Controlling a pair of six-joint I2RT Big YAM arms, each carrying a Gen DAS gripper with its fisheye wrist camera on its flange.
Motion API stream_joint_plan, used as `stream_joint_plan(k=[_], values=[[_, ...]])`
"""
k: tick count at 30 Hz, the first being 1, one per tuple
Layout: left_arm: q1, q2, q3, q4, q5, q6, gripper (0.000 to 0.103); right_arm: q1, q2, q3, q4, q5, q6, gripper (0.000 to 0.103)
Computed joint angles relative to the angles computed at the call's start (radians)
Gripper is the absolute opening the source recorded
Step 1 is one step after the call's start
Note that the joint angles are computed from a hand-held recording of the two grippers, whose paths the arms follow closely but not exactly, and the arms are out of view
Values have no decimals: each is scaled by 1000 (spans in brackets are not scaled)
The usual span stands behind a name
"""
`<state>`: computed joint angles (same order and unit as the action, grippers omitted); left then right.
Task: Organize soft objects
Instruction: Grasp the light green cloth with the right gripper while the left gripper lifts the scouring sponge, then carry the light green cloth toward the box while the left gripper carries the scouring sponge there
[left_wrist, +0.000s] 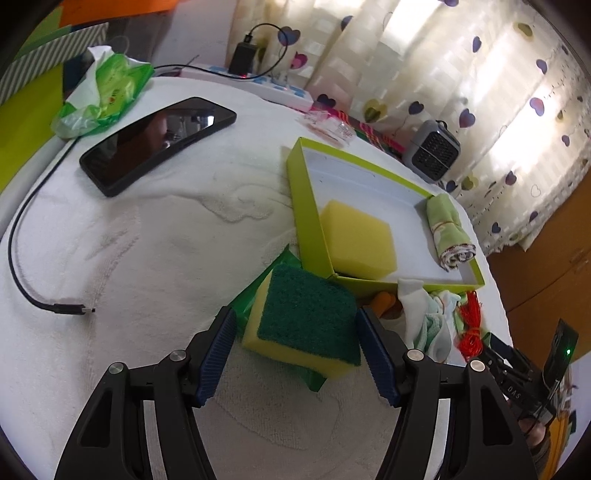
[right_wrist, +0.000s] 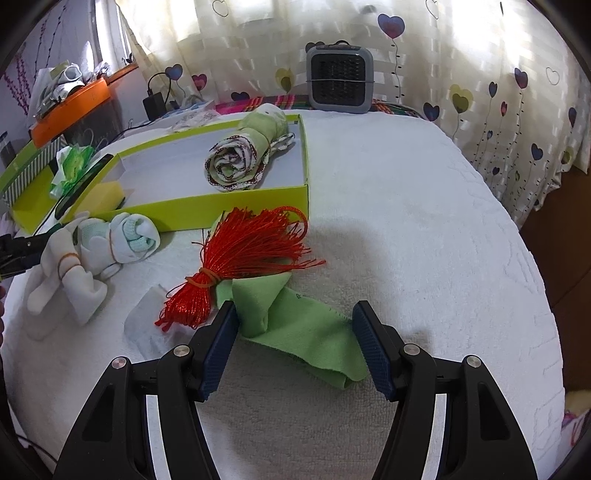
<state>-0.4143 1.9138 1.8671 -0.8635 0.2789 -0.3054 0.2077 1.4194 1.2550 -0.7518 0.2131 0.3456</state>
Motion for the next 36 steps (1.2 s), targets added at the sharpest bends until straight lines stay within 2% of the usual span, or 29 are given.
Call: stream_joint_plan(k=[5, 19, 21, 30, 36], values=[[-2, -12, -16, 16, -8, -16, 55, -1, -3, -4, 2, -3, 3, 63], [10, -67, -84, 66, -44, -57, 52, -5, -28, -30, 25, 3, 20, 19], [10, -74, -92, 69, -45, -58, 52, -3, -36, -36, 34, 9, 24, 16], [10, -106, -116, 88, -42, -54, 52, 0, -89, -77, 64, 32, 42, 13], [9, -123, -127, 97, -40, -48, 52, -3, -145, -97, 96, 76, 49, 13]])
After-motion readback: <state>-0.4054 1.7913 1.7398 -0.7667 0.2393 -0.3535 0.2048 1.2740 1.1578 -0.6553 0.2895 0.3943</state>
